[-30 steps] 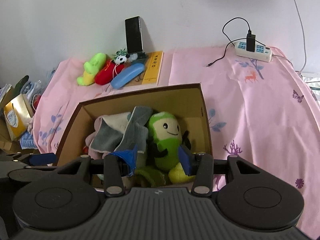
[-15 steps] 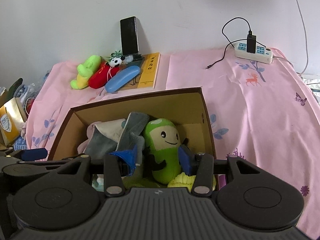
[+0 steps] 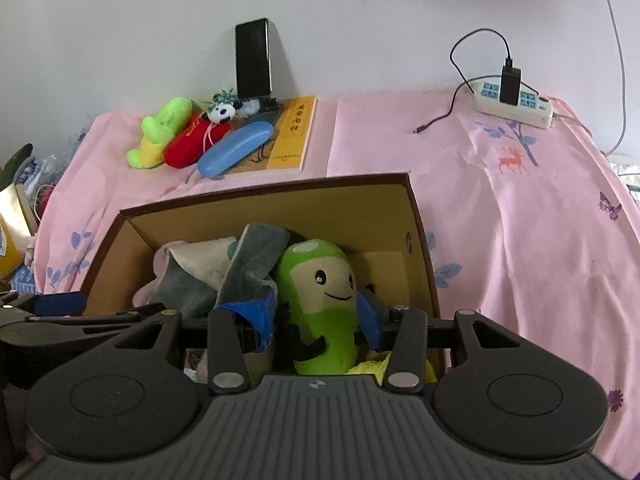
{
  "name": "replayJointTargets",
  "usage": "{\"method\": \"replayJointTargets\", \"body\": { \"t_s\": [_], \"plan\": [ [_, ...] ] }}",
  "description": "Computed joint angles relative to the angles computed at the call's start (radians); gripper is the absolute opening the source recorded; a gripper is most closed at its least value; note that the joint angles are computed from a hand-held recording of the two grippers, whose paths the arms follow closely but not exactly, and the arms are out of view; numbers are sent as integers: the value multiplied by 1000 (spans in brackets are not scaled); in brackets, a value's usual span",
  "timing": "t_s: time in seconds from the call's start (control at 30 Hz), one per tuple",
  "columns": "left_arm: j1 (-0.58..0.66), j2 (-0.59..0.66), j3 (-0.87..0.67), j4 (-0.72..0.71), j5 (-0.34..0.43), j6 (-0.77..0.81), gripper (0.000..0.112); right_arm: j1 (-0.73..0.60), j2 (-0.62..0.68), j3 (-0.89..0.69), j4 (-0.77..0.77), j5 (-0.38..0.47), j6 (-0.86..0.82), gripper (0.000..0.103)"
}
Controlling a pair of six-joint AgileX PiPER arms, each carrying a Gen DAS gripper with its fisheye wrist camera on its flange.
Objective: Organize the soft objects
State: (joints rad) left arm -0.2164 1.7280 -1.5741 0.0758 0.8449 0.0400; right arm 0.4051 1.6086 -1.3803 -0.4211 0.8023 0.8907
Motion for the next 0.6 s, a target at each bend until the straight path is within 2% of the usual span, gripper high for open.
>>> {"method": "replayJointTargets", "body": {
  "t_s": [0.6],
  "plan": [
    [6, 35, 10, -63, -14, 34, 75, -21, 46, -15, 11, 12, -29, 29]
  ]
}}
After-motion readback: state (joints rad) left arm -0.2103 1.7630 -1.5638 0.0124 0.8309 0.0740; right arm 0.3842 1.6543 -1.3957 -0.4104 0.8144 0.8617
